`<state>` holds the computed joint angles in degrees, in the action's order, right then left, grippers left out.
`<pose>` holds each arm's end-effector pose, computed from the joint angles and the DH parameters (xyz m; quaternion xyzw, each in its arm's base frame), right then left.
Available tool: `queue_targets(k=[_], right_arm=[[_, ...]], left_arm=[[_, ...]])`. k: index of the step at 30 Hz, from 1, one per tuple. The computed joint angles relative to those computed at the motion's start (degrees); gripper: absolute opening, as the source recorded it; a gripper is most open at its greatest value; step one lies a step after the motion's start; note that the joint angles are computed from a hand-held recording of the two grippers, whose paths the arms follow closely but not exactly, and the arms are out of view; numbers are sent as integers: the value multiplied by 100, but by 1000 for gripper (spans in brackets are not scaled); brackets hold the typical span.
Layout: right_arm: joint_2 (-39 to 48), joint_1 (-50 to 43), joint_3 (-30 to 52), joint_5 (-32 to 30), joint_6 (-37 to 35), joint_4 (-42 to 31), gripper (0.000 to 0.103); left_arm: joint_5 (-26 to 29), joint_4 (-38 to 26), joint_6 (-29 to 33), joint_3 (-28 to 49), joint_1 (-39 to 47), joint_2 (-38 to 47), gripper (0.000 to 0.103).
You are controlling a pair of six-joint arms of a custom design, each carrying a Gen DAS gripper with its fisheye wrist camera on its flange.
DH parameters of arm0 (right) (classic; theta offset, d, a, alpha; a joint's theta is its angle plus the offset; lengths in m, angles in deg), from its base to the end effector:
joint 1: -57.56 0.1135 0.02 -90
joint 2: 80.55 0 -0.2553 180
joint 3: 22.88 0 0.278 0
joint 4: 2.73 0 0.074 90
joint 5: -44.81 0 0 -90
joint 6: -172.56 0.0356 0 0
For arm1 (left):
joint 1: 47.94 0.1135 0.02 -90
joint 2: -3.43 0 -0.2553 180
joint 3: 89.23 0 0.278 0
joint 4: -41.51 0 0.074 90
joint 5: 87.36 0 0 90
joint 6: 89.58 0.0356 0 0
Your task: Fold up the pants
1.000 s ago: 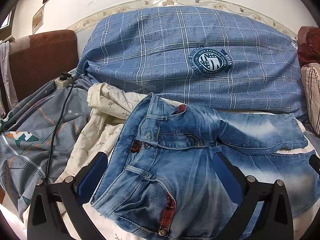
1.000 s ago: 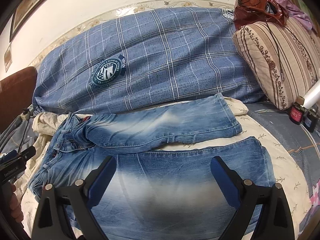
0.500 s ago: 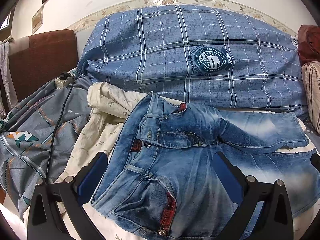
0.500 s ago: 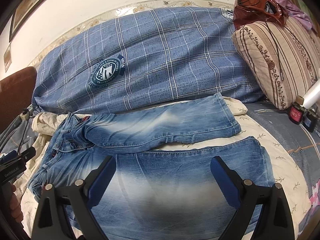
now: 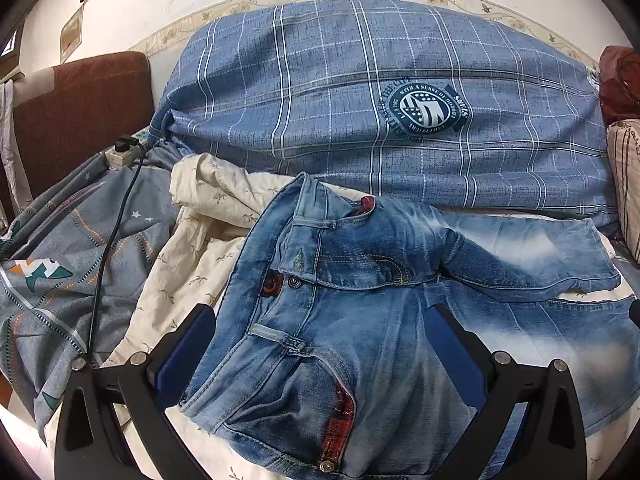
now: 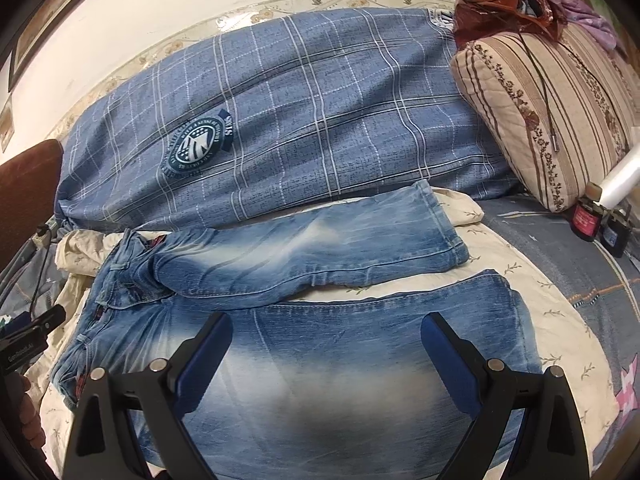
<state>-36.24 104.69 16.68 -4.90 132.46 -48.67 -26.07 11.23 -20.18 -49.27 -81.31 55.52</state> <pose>0.1383 0.1151 0.1905 0.1372 0.8811 0.0217 0.4521 0.1870 -0.1027 0.1855 -0.0008 0.8921 0.0248 0.4512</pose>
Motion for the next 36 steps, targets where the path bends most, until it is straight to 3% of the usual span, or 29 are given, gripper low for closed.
queue_targets(k=[6, 10, 13, 17, 26, 32, 34, 35, 36], right_arm=[[-381, -1089, -133, -813, -473, 9, 97], [-284, -2975, -76, -2207, -1438, 480, 97], [510, -4246, 227, -3204, -2204, 1081, 97], [1994, -5381, 1048, -4210, -2940, 1586, 97], [4400, -5967, 2870, -4621, -3296, 2082, 95], [5770, -5981, 3895, -4665, -3046, 2025, 83], [6187, -5906, 4247, -4631, -3059, 1752, 69], [6424, -5823, 4469, -4519, -3113, 1530, 53], [6522, -5755, 4552, -4398, -3149, 1445, 48]], left_arm=[[1015, 16, 339, 347, 1181, 565, 103], [1541, 200, 937, 1211, 2166, 1528, 103], [1571, 289, 1487, 2316, 2461, 2714, 103], [2094, -237, 1566, 4081, 2637, 4414, 103], [2910, -628, 1072, 6314, 2529, 6695, 100], [3167, -812, 1268, 6970, 2426, 7364, 55], [3226, -860, 1275, 7055, 2427, 7467, 33], [3233, -866, 1242, 7084, 2450, 7509, 30], [3304, -859, 1223, 7082, 2479, 7517, 25]])
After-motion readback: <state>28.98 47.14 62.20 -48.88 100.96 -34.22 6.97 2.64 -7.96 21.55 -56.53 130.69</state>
